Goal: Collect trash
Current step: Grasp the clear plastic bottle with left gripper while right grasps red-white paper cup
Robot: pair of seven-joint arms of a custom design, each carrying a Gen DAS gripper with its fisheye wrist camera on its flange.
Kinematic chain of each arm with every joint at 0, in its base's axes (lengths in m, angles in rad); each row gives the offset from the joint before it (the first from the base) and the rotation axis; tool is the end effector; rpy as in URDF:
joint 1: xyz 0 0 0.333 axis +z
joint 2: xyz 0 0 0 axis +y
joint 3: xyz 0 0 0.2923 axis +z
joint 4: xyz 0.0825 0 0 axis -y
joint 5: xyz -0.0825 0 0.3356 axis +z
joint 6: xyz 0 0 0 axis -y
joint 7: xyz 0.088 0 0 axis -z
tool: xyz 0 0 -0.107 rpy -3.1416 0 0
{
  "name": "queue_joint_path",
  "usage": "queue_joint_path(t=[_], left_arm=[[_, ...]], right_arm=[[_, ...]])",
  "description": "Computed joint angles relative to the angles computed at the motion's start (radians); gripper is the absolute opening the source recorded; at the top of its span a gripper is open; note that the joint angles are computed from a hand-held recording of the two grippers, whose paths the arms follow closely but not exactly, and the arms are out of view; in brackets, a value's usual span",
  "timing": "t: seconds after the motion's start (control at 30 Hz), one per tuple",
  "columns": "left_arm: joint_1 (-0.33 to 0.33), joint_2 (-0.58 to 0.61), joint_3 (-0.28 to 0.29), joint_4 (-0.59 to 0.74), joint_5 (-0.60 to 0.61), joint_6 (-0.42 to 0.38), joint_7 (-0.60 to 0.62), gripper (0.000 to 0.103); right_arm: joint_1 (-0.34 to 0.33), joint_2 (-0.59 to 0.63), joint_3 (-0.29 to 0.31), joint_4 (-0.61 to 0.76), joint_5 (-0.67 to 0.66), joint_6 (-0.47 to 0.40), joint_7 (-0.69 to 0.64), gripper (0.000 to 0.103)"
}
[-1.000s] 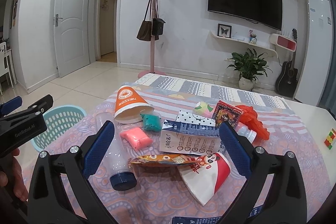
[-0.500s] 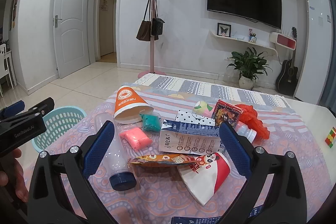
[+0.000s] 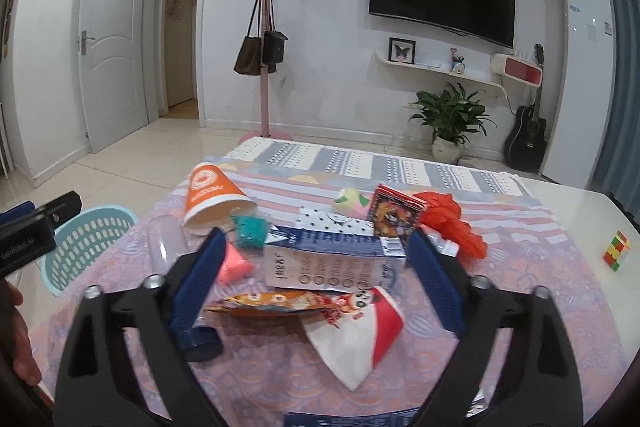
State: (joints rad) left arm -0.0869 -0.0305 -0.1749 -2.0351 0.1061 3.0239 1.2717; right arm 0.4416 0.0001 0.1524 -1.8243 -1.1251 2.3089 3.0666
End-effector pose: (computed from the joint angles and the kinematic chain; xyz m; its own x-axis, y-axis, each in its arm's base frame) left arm 0.5288 -0.1512 0.5797 -0.1466 -0.9774 0.1524 -0.5432 -0.0492 -0.8382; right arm 0.4730 0.2978 0.5782 -0.2809 -0.9593 -0.0295 -0.4512 0.1591 -0.8781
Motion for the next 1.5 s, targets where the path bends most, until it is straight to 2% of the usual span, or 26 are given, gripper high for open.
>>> queue_joint_path(t=[0.03,0.13,0.17,0.23,0.3,0.37,0.43,0.53,0.63,0.77,0.83,0.93,1.03,1.1,1.23,1.33,1.43,1.5], left_arm=[[-0.023,0.011,0.002,0.022,-0.141,-0.035,0.118,0.093],[-0.046,0.058,-0.008,0.119,-0.358,-0.181,0.265,0.092],[-0.047,0.078,-0.013,0.158,-0.422,-0.237,0.296,0.092],[-0.05,0.121,-0.018,0.227,-0.483,-0.323,0.301,0.092],[-0.067,0.181,-0.022,0.287,-0.452,-0.378,0.281,0.093],[-0.101,0.254,-0.004,0.377,-0.334,-0.459,0.2,0.093],[-0.137,0.332,0.018,0.484,-0.228,-0.577,0.105,0.09],[-0.153,0.382,0.029,0.535,-0.18,-0.635,0.038,0.086],[-0.157,0.391,0.027,0.539,-0.157,-0.635,0.01,0.085],[-0.13,0.397,-0.001,0.556,-0.212,-0.672,0.065,0.066],[-0.124,0.395,-0.007,0.561,-0.231,-0.683,0.091,0.061],[-0.103,0.357,-0.016,0.498,-0.285,-0.637,0.134,0.055],[-0.072,0.301,-0.029,0.403,-0.369,-0.559,0.199,0.053],[-0.056,0.268,-0.035,0.345,-0.432,-0.503,0.241,0.052],[-0.039,0.215,-0.04,0.263,-0.53,-0.406,0.327,0.052],[-0.048,0.2,-0.028,0.246,-0.51,-0.375,0.337,0.052],[-0.035,0.209,-0.034,0.269,-0.568,-0.392,0.375,0.052],[-0.035,0.209,-0.023,0.267,-0.556,-0.39,0.368,0.052]], right_arm=[[-0.002,-0.008,-0.003,-0.01,0.006,0.0,-0.006,0.073],[-0.02,-0.045,-0.01,-0.051,0.024,0.007,-0.012,0.059],[-0.026,-0.056,-0.008,-0.061,0.032,0.005,-0.015,0.054],[-0.044,-0.078,-0.008,-0.081,0.045,-0.001,-0.021,0.054],[-0.066,-0.11,-0.011,-0.11,0.054,0.004,-0.017,0.054],[-0.092,-0.147,-0.016,-0.144,0.077,0.017,-0.012,0.054],[-0.117,-0.187,-0.025,-0.186,0.124,0.074,-0.029,0.054],[-0.145,-0.256,-0.027,-0.27,0.199,0.146,-0.069,0.054],[-0.162,-0.281,-0.016,-0.324,0.273,0.195,-0.097,0.054],[-0.169,-0.271,-0.008,-0.349,0.383,0.255,-0.145,0.054],[-0.167,-0.245,-0.003,-0.334,0.423,0.292,-0.171,0.054],[-0.156,-0.186,0.024,-0.267,0.429,0.256,-0.206,0.058],[-0.142,-0.139,0.028,-0.203,0.434,0.169,-0.219,0.066],[-0.132,-0.111,0.005,-0.175,0.523,0.112,-0.233,0.068],[-0.134,-0.095,-0.051,-0.195,0.737,0.152,-0.294,0.068],[-0.138,-0.054,-0.066,-0.156,0.836,0.126,-0.358,0.068],[-0.142,-0.007,-0.07,-0.106,0.89,0.093,-0.398,0.068],[-0.144,0.012,-0.073,-0.097,0.94,0.108,-0.418,0.068]])
